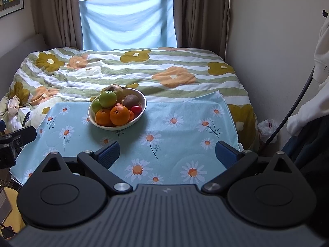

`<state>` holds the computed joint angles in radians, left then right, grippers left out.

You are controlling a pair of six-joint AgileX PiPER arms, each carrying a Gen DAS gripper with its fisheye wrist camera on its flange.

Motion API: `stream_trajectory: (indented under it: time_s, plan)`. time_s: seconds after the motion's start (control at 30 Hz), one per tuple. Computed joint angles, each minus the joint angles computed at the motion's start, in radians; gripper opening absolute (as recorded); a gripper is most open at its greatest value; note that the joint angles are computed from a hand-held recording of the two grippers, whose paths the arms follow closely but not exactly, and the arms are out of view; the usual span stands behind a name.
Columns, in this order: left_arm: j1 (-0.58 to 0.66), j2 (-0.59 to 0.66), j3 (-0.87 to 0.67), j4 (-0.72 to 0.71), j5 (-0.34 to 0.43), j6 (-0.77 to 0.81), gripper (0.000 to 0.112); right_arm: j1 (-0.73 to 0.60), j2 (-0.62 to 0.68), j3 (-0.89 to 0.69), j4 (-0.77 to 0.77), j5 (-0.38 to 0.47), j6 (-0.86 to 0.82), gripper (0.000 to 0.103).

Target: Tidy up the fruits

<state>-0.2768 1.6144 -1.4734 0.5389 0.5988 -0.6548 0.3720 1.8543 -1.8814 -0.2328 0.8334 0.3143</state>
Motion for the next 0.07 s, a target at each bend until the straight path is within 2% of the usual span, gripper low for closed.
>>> stream_trajectory:
  time_s: [0.07]
  plan:
    - [-0.003, 0.001, -0.002, 0.011, 0.001, -0.014, 0.103, 0.0, -0.001, 0.002, -0.001, -0.002, 0.001, 0.103]
